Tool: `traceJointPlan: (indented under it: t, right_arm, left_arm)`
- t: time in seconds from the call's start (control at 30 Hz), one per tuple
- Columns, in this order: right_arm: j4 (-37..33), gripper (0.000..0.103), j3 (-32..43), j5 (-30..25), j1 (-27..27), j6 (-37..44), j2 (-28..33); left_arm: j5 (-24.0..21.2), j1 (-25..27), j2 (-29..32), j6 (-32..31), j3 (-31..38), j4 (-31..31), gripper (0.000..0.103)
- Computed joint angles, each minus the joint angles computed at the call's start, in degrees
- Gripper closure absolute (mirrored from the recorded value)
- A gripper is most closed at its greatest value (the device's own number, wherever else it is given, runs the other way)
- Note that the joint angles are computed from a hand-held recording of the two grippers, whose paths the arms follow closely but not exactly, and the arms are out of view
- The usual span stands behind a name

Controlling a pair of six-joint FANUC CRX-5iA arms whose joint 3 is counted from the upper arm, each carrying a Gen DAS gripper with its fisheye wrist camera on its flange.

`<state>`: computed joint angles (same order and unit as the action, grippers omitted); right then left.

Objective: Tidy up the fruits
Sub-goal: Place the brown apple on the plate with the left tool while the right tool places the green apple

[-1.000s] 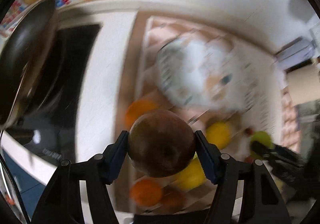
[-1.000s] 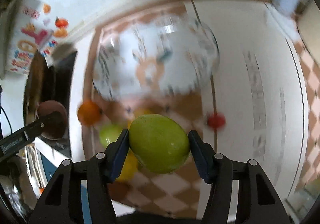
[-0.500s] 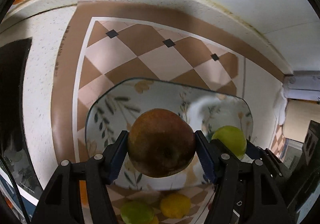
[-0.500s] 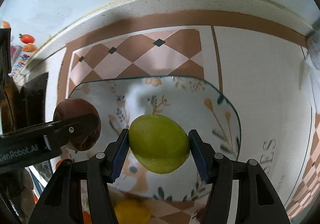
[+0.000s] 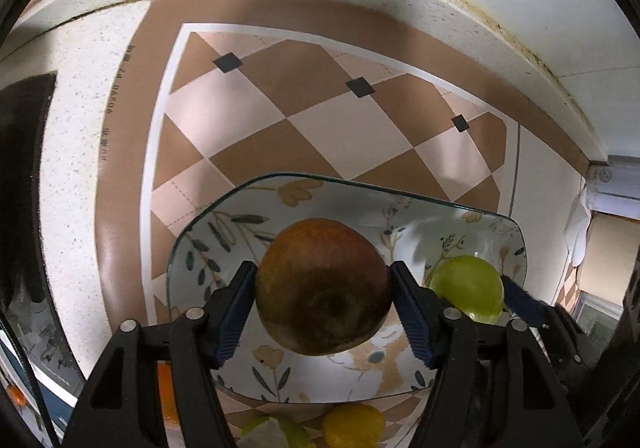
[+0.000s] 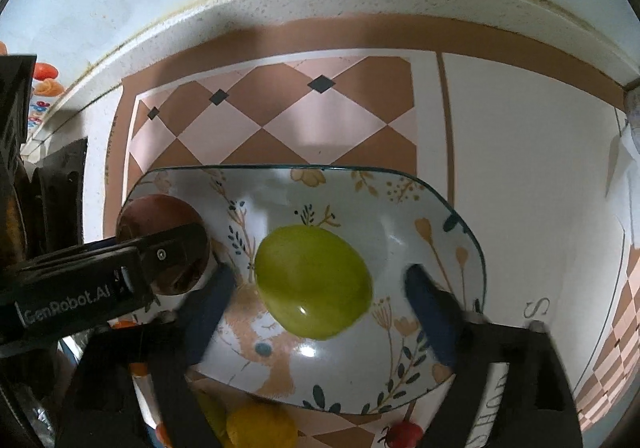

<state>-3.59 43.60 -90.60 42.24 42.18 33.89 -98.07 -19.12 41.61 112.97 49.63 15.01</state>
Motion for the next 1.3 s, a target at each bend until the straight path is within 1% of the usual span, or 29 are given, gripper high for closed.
traceJointPlan:
  t: [0.03,0.07,0.17,0.3,0.33,0.47,0.6,0.63,0.7,0.8,0.9,1.03,1.3]
  right_arm:
    - [0.06,0.012,0.15,-0.28,0.06,-0.23,-0.14]
    - [0.33,0.012,0.24,-0.74,0.18,-0.44,-0.32]
    - [2.77,0.01,0.63,-2.84,1.4,-0.88,-0.41]
    - [5.64,0.01,-0.77,-4.14,3.28,-2.01,-1.72]
    - [6.09,0.01,-1.68,-3.94,3.72,-2.57,-2.51]
    - [7.25,0.01,-5.55,-3.25,5.27,-4.82,-6.02]
    - [8.98,0.01,-10.26,-2.17,7.25,-7.49,-10.13]
    - [9.46,0.01,-11.2,-2.04,7.86,-8.19,-11.0]
    - [10.46,0.01,-12.92,-1.76,8.96,-9.47,-12.49]
    - [11.97,0.01,-16.13,-1.48,10.79,-11.74,-15.57]
    - [14.06,0.01,-18.89,-1.22,13.05,-14.19,-18.44]
    - [17.04,0.01,-20.66,-0.96,16.12,-17.05,-20.74]
    - [23.45,0.01,-23.5,-2.67,23.31,-22.39,-25.69]
  left_arm:
    - [0.46,0.01,-0.32,-0.1,-0.17,-0.2,0.025]
    - [0.91,0.14,-1.07,-0.42,-0.82,-0.54,0.016]
    - [0.97,-0.01,-3.06,-1.26,-1.25,-3.43,0.014]
    - [1.49,-0.67,-6.39,-2.17,-3.25,-6.91,0.014]
    - [2.74,-0.97,-8.07,-2.55,-4.97,-7.97,0.014]
    - [4.12,-1.98,-13.85,-3.64,-9.7,-13.38,0.014]
    - [6.43,-2.49,-19.39,-3.52,-15.43,-16.05,0.014]
    - [5.87,-3.98,-19.51,-2.24,-14.56,-16.96,0.014]
    - [5.64,-5.2,-20.67,-1.3,-14.8,-18.35,0.014]
    - [7.33,-5.73,-23.11,-0.9,-17.53,-19.78,0.014]
    - [7.96,-6.56,-26.15,-0.46,-19.94,-21.14,0.014]
    - [9.78,-7.96,-30.61,0.85,-23.38,-22.87,0.014]
    - [10.76,-12.01,-37.65,3.54,-26.23,-27.4,0.014]
